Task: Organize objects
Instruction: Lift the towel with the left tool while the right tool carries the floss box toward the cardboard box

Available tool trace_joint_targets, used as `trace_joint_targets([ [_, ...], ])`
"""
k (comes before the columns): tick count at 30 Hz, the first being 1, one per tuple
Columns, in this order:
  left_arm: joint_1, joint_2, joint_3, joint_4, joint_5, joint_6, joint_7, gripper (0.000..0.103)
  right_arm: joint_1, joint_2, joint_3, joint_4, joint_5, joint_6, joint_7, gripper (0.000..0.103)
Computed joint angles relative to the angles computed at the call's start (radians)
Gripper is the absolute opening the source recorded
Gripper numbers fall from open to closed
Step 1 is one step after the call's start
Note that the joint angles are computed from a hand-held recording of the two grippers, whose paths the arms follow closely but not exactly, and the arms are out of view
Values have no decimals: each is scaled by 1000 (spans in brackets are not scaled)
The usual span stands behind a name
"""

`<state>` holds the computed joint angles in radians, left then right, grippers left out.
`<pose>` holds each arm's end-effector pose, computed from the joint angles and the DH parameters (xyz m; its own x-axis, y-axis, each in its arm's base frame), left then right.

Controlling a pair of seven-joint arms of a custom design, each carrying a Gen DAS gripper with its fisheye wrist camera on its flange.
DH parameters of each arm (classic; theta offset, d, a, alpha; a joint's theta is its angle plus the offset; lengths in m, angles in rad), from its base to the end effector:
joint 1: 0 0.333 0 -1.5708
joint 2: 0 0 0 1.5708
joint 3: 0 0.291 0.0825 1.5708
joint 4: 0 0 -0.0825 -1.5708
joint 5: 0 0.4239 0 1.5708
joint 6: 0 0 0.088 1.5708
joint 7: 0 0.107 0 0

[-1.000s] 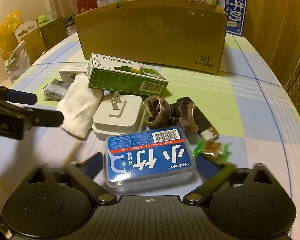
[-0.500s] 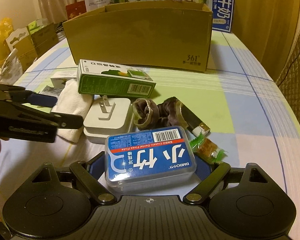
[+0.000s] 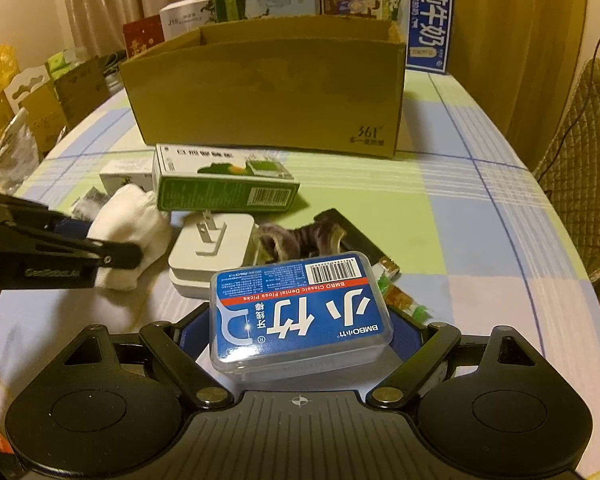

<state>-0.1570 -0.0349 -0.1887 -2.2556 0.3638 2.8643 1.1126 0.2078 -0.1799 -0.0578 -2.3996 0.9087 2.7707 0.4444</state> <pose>0.5503 -0.2195 0.3997 -0.1998 -0.9797 -0.0174 -0.7675 0.1675 -0.6187 0.5367 0.0466 0.3848 0.5037 -0.8614 -0.0654 -0.6606 -0.3352 -0.6717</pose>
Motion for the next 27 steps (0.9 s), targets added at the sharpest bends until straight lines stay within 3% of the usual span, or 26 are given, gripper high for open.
trace_joint_targets([
  [12,-1,-140,-4,-71,-25,-6,-44,31,19,-74,-20,-22,45,-3,-2,86],
  [17,13,-171,-21,-62,20,-20,-86,31,25,-97,-30,-13,55,-6,-3,86],
  [27,31,-175,-32,13,89,-41,-134,31,40,-44,-42,120,122,-11,-74,86],
])
